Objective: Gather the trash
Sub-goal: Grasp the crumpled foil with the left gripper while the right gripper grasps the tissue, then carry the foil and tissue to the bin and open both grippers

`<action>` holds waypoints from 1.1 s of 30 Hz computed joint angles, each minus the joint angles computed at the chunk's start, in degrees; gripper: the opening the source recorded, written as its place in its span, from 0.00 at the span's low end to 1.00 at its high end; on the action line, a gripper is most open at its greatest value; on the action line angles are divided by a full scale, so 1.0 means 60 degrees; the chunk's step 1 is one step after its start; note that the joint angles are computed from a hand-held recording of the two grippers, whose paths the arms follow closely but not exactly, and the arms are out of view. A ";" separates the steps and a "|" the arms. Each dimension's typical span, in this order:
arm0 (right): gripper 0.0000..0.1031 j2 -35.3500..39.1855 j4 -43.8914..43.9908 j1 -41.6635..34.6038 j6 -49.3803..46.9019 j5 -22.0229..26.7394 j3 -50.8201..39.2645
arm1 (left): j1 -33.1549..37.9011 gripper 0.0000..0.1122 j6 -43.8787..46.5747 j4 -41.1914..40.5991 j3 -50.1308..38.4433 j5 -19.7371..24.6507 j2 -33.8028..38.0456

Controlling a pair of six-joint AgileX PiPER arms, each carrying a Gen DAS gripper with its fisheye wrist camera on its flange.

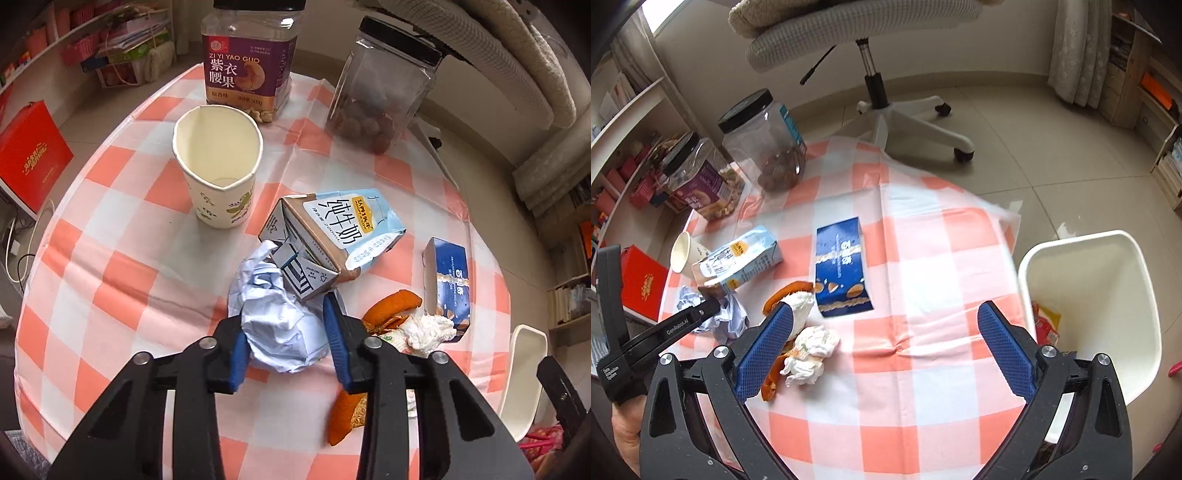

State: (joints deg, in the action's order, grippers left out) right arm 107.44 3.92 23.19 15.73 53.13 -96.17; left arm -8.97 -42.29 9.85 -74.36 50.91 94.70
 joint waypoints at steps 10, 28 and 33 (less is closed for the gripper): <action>0.91 0.1380 0.0617 0.1014 0.0340 0.0716 -0.0611 | 0.0943 0.17 0.1002 -0.0428 0.0775 0.0473 -0.2394; 0.29 0.0495 0.1629 0.1340 -0.0533 -0.0410 -0.0209 | 0.1111 0.17 0.0809 0.0016 0.1272 0.0761 -0.4110; 0.29 -0.0284 0.1550 0.1293 -0.0878 -0.0967 0.0107 | 0.0751 0.17 0.0290 0.0588 0.1250 0.0772 -0.4317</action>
